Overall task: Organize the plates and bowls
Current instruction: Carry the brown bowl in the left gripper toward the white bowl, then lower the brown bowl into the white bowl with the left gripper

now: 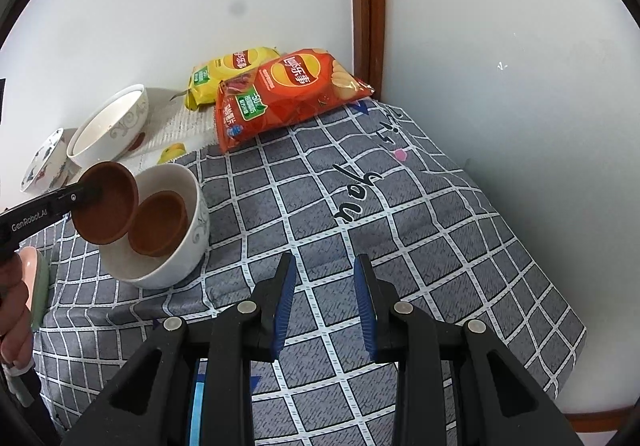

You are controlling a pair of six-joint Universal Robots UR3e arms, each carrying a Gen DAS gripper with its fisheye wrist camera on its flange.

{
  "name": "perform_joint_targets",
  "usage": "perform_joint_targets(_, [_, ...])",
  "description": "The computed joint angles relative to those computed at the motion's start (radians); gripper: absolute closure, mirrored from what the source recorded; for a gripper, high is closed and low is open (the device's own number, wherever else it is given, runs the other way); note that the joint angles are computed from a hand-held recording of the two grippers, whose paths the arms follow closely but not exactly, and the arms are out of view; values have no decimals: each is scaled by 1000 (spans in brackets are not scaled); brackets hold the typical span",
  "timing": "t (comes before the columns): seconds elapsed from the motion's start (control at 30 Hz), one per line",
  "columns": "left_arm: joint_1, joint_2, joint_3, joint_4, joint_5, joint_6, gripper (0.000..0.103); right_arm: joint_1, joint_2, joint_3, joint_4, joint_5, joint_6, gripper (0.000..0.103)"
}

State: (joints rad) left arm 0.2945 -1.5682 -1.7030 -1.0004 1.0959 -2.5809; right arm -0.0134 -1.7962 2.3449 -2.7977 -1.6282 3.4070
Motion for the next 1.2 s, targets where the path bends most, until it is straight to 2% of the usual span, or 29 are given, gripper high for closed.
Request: perform_joint_targets(1.2, [-62,-96,7,63,36,-43,93,9,99,9,-67,16,16,73])
